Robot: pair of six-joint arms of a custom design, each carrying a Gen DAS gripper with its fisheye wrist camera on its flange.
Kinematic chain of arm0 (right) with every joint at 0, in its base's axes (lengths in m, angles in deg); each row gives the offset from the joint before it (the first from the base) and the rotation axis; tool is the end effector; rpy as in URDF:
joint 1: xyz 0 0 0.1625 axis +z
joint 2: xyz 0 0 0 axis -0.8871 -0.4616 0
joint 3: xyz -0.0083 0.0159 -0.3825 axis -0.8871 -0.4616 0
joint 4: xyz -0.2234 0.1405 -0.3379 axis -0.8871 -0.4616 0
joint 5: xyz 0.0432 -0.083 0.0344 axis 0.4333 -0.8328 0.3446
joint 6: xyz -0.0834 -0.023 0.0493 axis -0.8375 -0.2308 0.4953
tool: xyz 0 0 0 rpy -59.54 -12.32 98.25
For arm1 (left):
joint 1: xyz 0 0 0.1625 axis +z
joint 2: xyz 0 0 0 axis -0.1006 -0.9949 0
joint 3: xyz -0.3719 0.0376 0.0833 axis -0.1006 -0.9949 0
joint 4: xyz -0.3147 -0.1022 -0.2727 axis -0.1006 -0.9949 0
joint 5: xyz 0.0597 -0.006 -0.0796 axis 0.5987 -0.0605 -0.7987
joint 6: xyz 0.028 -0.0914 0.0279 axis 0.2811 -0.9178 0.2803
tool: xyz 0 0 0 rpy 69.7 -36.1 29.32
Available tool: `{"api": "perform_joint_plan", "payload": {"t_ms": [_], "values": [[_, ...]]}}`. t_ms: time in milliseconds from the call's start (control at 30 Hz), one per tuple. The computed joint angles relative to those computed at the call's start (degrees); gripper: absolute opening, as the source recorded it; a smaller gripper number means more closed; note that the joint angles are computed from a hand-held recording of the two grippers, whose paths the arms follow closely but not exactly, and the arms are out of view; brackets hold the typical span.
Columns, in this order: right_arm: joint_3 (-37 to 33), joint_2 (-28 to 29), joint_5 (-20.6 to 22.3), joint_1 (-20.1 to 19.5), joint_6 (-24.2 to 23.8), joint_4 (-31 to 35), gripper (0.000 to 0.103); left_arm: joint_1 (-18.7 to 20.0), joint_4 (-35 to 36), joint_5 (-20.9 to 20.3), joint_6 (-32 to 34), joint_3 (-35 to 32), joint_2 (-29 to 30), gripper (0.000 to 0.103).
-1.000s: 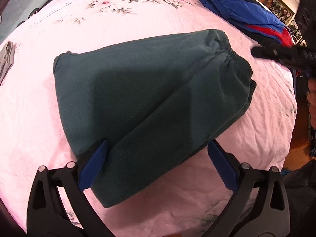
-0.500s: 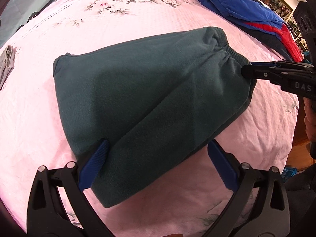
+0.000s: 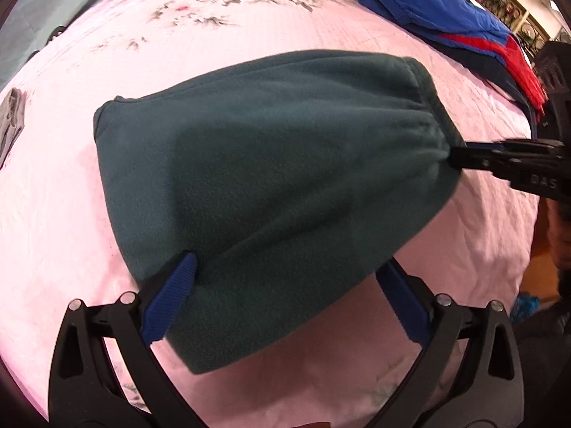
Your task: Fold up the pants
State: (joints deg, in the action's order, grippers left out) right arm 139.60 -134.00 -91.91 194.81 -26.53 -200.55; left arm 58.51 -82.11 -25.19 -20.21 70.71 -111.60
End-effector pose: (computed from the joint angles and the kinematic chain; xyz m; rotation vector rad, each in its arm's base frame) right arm 0.4266 -0.3529 -0.0090 0.4042 -2.5517 0.3420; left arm -0.0195 -0.3449 0.3852 0.4925 2.4686 -0.2997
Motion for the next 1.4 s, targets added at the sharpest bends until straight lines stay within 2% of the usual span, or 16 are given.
{"api": "perform_joint_plan", "payload": {"t_ms": [100, 200, 267, 333, 433, 533, 600, 667, 733, 867, 900, 967, 1067, 1167, 1267, 1400], "values": [[-0.35, -1.32, 0.13, 0.6, 0.93, 2.5, 0.033, 0.26, 1.45, -2.61, -0.58, -2.34, -2.12, 0.101], [0.47, -3.21, -0.02, 1.85, 1.31, 0.85, 0.033, 0.71, 5.29, -1.88, -5.76, -4.74, -5.66, 0.101], [-0.37, -2.78, 0.72, 2.99, -1.17, -1.65, 0.033, 2.34, 7.65, -1.47, -10.07, -6.28, -7.92, 0.101], [-2.83, -0.53, 4.62, 4.19, -7.31, -4.77, 0.033, 4.84, 8.64, -2.17, -13.77, -7.42, -9.91, 0.101], [-8.6, 4.84, 11.54, 5.61, -17.01, -4.19, 0.033, 6.85, 10.33, -1.26, -17.52, -8.29, -12.37, 0.101], [-15.24, 11.3, 18.98, 6.88, -25.88, -0.2, 0.033, 5.3, 14.79, 2.63, -22.0, -9.13, -15.13, 0.101], [-19.1, 15.53, 21.17, 8.27, -31.45, 1.7, 0.033, 5.26, 16.25, 3.74, -23.91, -9.74, -16.58, 0.101], [-21.83, 18.83, 19.85, 9.86, -35.76, 2.95, 0.033, 5.48, 17.06, 4.42, -25.02, -10.44, -17.01, 0.101], [-23.97, 21.99, 15.38, 11.98, -40.4, 2.77, 0.033, 5.22, 17.9, 5.34, -25.97, -10.76, -18.15, 0.101], [-26.02, 26.52, 6.51, 14.89, -45.79, 1.16, 0.033, 10.24, 10.14, 2.65, -19.48, -10.63, -16.93, 0.101], [-26.81, 27.87, 3.57, 15.62, -46.0, 1.09, 0.033, 12.92, 5.65, 0.54, -15.72, -11.03, -15.11, 0.101], [-27.59, 29.34, 0.82, 16.29, -46.63, 1.52, 0.033, 15.87, -0.24, -2.84, -11.41, -12.32, -11.45, 0.101], [-27.04, 30.26, -2.82, 16.6, -47.7, 0.27, 0.029, 17.75, -7.72, -7.73, -5.39, -13.95, -5.91, 0.101], [-27.22, 30.93, -6.24, 17.46, -46.39, 0.11, 0.023, 20.58, -12.3, -14.62, -0.52, -15.78, 1.2, 0.1], [-28.39, 31.93, -9.25, 18.16, -43.28, 1.19, 0.021, 22.99, -12.65, -19.58, 1.6, -17.29, 7.47, 0.099], [-29.21, 33.91, -13.74, 19.27, -42.46, -0.11, 0.021, 25.01, -10.62, -20.78, 1.84, -19.83, 14.64, 0.099]]}}
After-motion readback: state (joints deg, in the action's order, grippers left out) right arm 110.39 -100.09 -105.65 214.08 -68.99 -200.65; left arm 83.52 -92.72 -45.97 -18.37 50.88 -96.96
